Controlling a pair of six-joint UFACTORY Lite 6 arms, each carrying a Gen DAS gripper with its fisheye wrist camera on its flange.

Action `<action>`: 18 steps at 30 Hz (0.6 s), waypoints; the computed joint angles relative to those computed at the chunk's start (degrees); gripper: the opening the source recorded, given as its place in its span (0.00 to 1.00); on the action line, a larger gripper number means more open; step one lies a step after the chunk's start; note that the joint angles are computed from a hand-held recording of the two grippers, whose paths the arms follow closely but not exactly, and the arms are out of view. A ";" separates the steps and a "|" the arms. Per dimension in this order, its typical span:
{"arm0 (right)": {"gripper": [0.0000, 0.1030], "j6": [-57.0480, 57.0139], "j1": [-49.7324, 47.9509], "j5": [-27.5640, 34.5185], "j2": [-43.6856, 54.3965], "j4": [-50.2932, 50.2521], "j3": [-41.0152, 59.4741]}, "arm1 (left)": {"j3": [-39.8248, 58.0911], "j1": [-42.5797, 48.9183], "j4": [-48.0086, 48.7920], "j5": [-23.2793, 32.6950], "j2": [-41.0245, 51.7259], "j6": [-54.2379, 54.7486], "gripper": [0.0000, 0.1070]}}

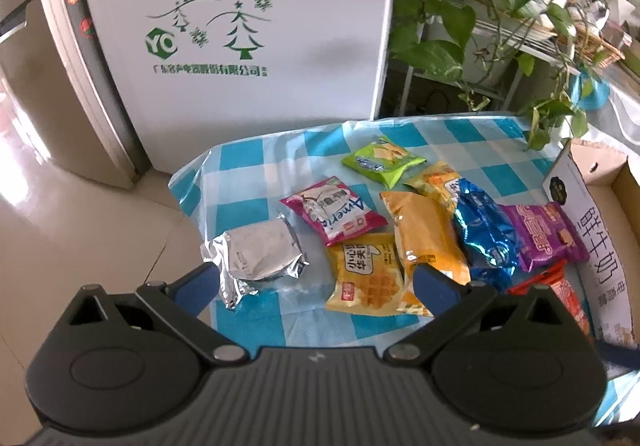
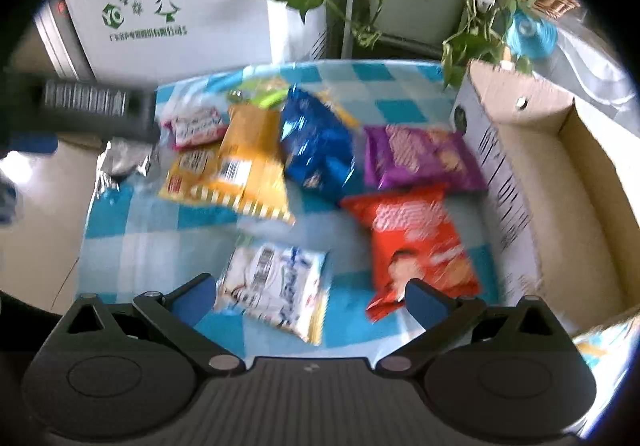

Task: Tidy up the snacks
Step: 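Position the right gripper above the white Amerio packet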

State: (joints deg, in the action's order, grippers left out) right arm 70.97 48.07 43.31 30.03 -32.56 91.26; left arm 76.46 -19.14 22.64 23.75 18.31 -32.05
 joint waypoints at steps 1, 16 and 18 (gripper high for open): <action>1.00 -2.07 -1.17 -0.08 -0.35 1.50 0.59 | 0.05 -0.41 1.06 0.33 -0.03 -0.87 0.96; 1.00 -5.51 -7.89 4.74 5.11 5.82 8.10 | 2.93 -4.32 4.44 5.54 3.86 -4.97 0.95; 1.00 -5.10 -8.32 5.09 5.82 6.34 9.04 | 3.58 -4.58 5.00 6.27 4.46 -6.19 0.95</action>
State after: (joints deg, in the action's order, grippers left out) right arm 65.87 39.75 48.41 35.85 -26.22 100.30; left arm 80.05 -23.72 27.64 30.03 22.77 -38.24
